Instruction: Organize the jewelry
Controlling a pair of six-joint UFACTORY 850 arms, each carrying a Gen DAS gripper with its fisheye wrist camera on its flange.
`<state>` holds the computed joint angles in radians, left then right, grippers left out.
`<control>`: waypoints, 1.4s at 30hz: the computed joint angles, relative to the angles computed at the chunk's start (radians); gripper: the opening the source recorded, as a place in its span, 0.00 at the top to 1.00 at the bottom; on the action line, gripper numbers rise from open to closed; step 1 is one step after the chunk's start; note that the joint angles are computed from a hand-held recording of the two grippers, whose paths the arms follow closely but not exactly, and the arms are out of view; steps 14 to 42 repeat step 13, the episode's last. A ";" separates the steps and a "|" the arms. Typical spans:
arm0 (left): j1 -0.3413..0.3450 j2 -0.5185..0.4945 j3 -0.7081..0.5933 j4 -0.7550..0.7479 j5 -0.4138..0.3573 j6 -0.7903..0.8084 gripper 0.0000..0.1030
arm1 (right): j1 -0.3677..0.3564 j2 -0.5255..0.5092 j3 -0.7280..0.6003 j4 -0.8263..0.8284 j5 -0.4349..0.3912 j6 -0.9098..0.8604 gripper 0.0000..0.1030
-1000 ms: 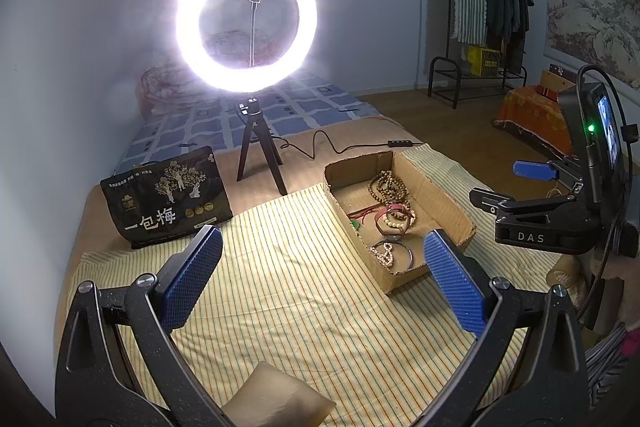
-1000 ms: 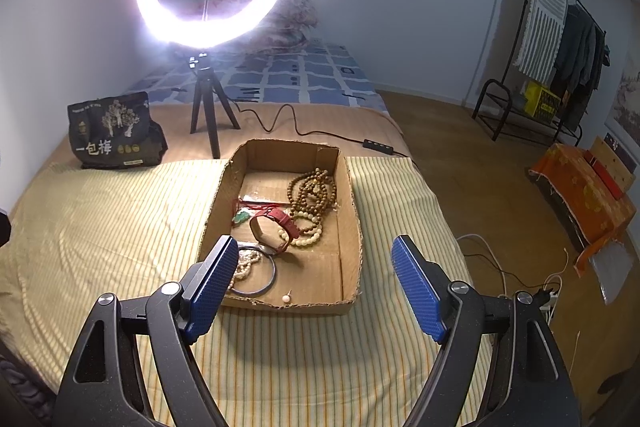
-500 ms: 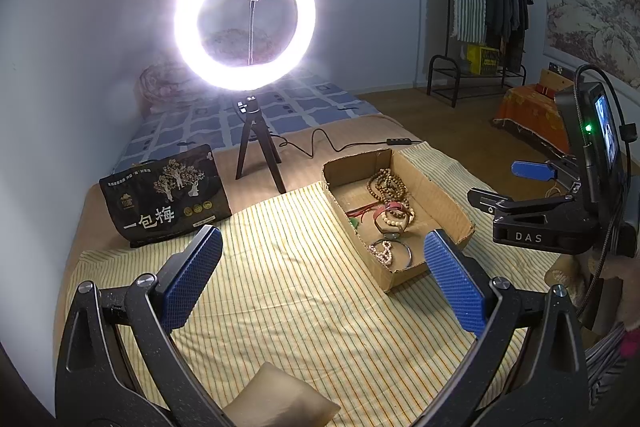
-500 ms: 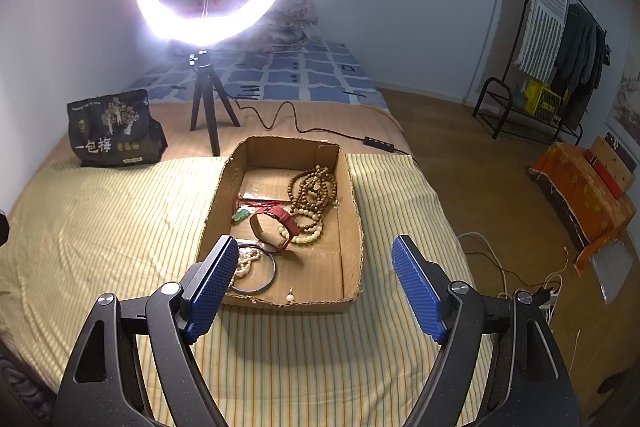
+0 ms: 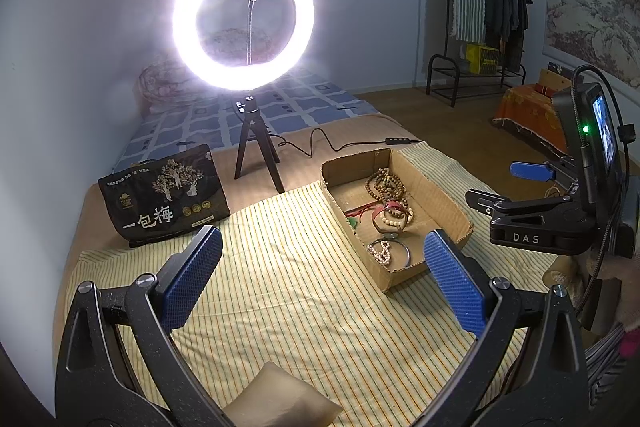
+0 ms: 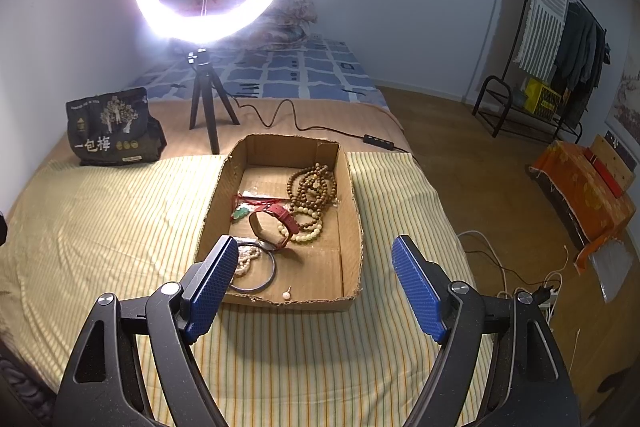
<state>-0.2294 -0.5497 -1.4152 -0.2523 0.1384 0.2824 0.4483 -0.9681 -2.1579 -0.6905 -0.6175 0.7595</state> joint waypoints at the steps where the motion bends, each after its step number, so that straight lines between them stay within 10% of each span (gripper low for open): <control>1: -0.001 0.001 0.001 -0.001 0.000 0.001 0.01 | 0.000 -0.003 -0.005 0.001 -0.002 -0.001 0.23; 42: -0.006 0.005 0.017 -0.017 0.025 0.021 0.01 | 0.001 -0.001 0.003 0.003 -0.004 -0.006 0.23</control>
